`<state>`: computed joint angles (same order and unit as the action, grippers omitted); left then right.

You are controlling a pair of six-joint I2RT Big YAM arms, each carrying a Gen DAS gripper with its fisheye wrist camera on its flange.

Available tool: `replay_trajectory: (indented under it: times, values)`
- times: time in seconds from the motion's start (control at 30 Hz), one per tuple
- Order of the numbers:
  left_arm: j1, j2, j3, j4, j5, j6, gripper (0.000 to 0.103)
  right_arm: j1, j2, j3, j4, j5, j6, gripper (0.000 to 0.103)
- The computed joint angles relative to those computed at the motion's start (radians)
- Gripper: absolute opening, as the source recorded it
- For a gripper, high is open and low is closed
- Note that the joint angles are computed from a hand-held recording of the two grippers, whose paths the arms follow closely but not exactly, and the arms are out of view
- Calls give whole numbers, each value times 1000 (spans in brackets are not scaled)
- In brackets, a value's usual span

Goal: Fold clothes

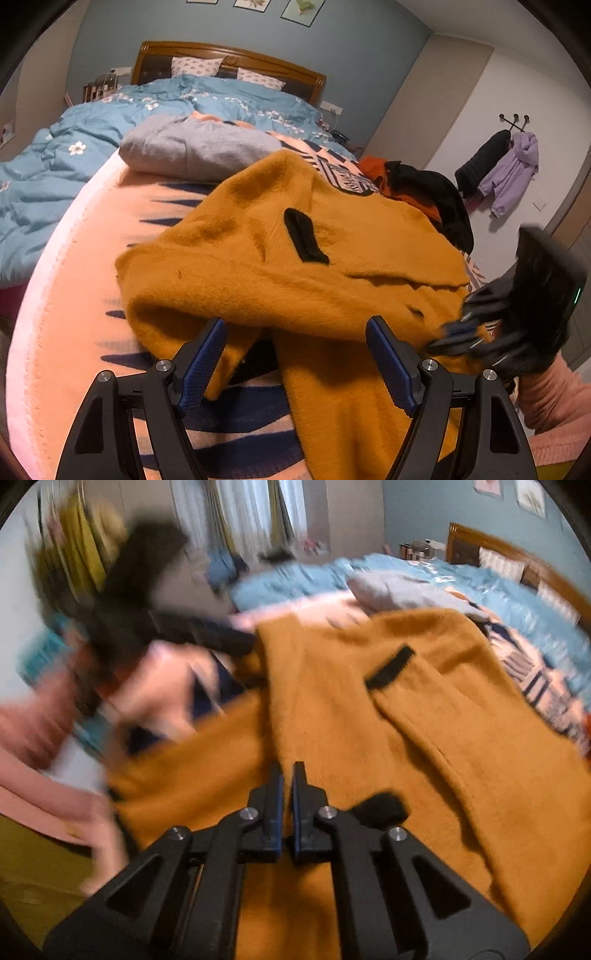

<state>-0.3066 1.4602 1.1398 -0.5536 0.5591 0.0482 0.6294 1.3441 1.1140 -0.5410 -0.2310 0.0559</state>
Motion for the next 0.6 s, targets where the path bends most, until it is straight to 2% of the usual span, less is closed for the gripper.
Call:
replay_trajectory:
  times: [0.13,0.17,0.23,0.43,0.47,0.5,0.53,0.6]
  values:
    - [-1,-15,7,-1,30,3,80,-102,-96,-51,125,-208,169,5]
    - [-4,-16,10,1,34,6,81,-127,-105,-58,147,-228,212,5]
    - [-10,-15,18,3,34,12,83,-169,-97,-52,155,-227,274,5]
    - [-33,41,60,-29,-8,8,83,-241,7,-39,76,-140,390,9]
    - [-34,49,62,-32,-13,5,83,-249,10,-53,80,-135,409,23]
    - [-34,56,65,-35,-17,1,83,-258,14,-67,93,-132,433,42]
    - [-34,62,67,-37,-20,-1,83,-271,9,-88,120,-153,454,49]
    - [-32,72,72,-41,-25,-5,83,-298,-17,-142,197,-215,497,53]
